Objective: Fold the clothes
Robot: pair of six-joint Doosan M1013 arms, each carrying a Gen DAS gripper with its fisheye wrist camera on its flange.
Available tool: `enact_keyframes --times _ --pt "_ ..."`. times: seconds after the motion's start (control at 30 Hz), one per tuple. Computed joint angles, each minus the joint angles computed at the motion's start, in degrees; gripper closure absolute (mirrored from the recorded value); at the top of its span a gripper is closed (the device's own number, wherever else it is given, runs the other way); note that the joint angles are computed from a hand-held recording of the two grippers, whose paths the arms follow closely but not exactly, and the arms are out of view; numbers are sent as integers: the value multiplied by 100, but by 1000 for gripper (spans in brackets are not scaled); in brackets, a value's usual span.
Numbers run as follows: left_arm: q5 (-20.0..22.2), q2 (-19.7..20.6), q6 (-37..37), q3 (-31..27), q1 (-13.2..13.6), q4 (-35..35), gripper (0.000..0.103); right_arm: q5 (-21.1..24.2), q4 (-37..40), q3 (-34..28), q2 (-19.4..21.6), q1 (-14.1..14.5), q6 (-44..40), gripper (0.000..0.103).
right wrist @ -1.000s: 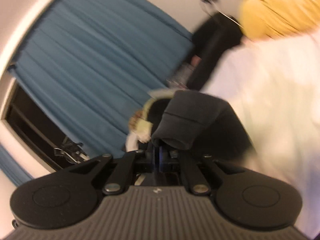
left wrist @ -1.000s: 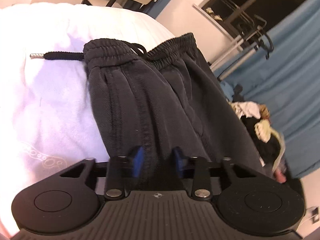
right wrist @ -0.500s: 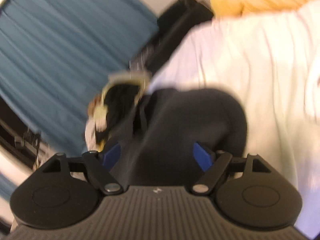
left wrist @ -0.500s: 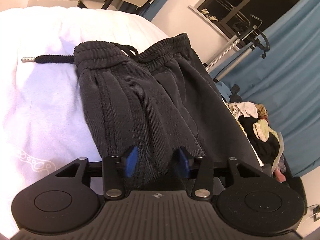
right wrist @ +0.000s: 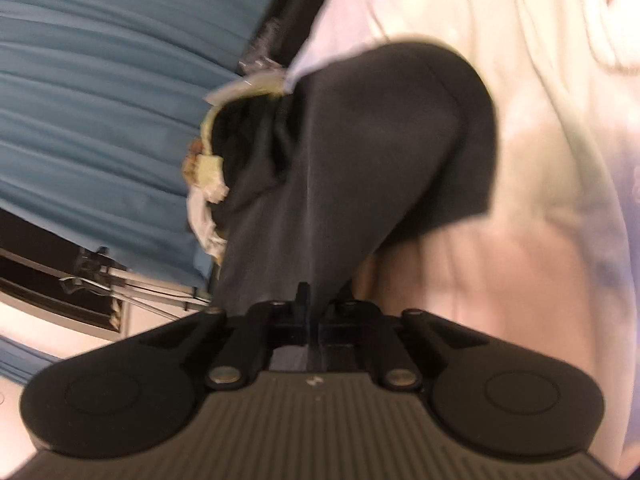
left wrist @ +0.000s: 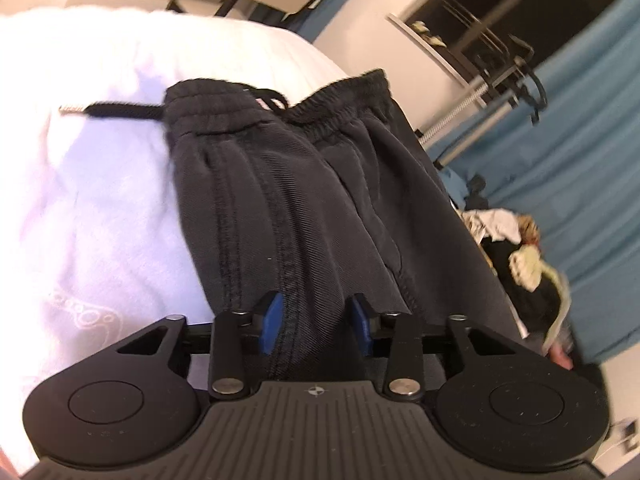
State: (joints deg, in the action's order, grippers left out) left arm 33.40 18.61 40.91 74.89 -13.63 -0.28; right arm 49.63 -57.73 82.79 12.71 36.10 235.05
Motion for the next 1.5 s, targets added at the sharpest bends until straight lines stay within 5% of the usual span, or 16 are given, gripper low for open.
enact_keyframes --times 0.17,0.27,0.33,0.4,0.47,0.7,0.83,0.9,1.03,1.13,1.17,1.23,1.37,1.5 --pt "-57 -9 32 22 15 -78 65 386 -972 -262 -24 286 12 100" --pt "-60 5 -40 17 2 10 65 206 -1801 -125 -73 182 623 99" --pt "-81 15 -84 12 -13 94 65 -53 -1812 -85 -38 -56 385 88" --pt "-45 41 -133 -24 -34 181 64 -198 -1708 -94 45 -306 23 50" --pt "-7 54 -201 -51 -58 298 64 523 -1329 -264 229 -360 -440 26" --pt "-15 28 -155 -25 -30 175 63 1491 -757 -85 84 -118 -501 19" --pt "-14 25 -152 -19 -31 184 63 2088 -134 -22 2 109 -269 18" --pt "13 40 -173 -36 -52 281 62 1634 137 177 -106 67 73 18" --pt "72 93 83 -104 -61 168 48 603 914 250 -71 -210 -654 24" --pt "128 134 372 -173 -100 172 37 332 954 258 6 -329 -881 51" --pt "156 141 364 -188 -121 255 37 371 880 252 18 -323 -887 74" --pt "165 148 340 -191 -126 301 37 473 646 190 22 -272 -945 85" --pt "69 134 41 -131 -95 352 81 1349 -440 -228 153 74 -1353 88" --pt "-633 -45 59 132 -68 254 92 2491 -1925 -561 347 440 -1677 89"
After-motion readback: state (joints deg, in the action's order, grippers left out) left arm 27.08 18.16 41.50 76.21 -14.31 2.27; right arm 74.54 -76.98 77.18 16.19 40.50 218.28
